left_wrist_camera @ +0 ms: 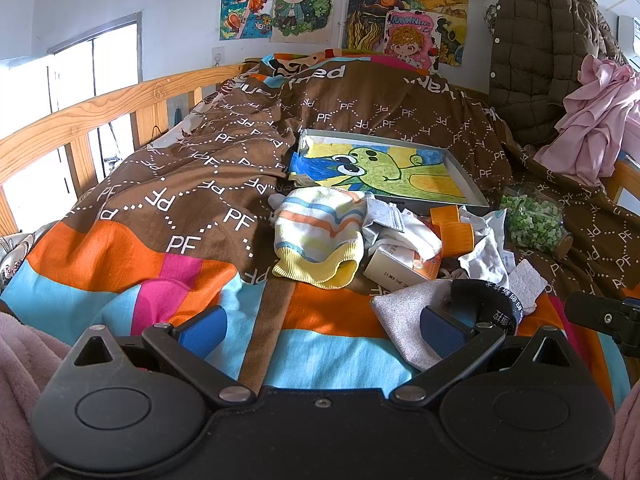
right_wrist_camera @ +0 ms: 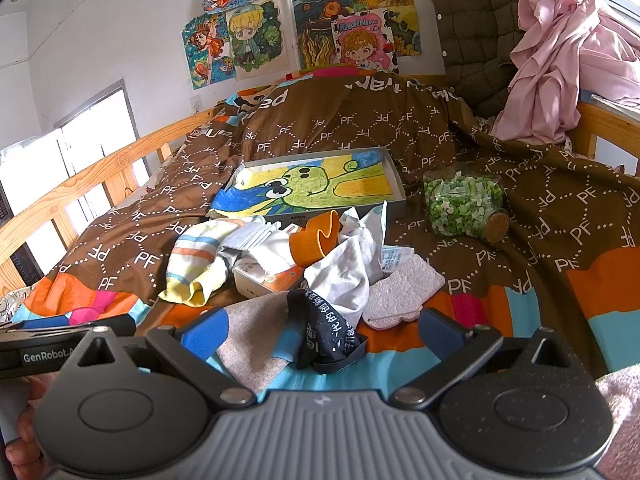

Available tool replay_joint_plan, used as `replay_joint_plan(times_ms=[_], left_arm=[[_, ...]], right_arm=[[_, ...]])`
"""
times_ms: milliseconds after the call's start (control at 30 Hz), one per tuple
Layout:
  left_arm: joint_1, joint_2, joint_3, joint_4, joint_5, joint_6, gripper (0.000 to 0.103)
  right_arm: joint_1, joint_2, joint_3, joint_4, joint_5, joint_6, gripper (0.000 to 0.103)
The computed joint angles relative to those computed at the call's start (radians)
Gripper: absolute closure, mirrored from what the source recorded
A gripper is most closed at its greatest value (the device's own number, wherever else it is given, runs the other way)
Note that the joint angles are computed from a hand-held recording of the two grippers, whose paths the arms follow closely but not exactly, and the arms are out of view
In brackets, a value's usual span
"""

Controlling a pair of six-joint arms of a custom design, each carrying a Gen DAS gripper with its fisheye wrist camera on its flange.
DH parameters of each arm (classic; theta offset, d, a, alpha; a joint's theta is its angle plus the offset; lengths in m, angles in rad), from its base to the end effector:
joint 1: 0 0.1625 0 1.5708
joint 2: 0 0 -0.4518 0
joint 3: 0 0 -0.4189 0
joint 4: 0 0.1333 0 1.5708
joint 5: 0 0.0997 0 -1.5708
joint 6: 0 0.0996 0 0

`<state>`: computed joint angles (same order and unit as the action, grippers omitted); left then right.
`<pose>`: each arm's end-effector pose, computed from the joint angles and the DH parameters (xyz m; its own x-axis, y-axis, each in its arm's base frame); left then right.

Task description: Organize soft objects

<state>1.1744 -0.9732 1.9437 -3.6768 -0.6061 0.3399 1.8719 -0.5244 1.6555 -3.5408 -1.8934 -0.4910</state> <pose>-0.0271 -0.6221 0.2568 -0.7124 -0.3111 -0.6290 0.4246 0.5226 -0.7393 0.3066 -0.6444 0.0207 -0.7670 -0.3503 0.5376 -0.6348 0.5364 -0.5561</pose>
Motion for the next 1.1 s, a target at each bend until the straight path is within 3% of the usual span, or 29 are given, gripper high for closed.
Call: replay_joint_plan(times_ms=[200, 333, 400, 567, 800, 1100], left_arm=[[0.007, -0.023, -0.004, 0.089, -0.015, -0.064, 0.001], [0.024, -0.053, -0.022, 0.208, -0.078, -0.094, 0.001], [0.035, -0.066, -0.042, 0.282, -0.124, -0.082, 0.001], [0.071, -0.072, -0.140, 0.520, -0.232, -0.049, 0.001], [0.127, -0.032, -0.290, 0.789, -0.358, 0.008, 0.001], [0.200, 0.058, -0.475, 1.012, -0.502, 0.094, 0.002]], right_arm=[[0.005, 0.003, -0.016, 0.028, -0.028, 0.032, 0.000], [0.015, 0.019, -0.063, 0.085, -0.086, 0.074, 0.000], [0.010, 0.019, -0.094, 0.163, -0.101, 0.099, 0.000], [-0.019, 0.013, -0.175, 0.405, -0.049, 0.180, 0.000], [-0.034, 0.062, -0.326, 0.621, -0.062, 0.235, 0.000], [-0.053, 0.129, -0.467, 0.804, -0.050, 0.260, 0.017]])
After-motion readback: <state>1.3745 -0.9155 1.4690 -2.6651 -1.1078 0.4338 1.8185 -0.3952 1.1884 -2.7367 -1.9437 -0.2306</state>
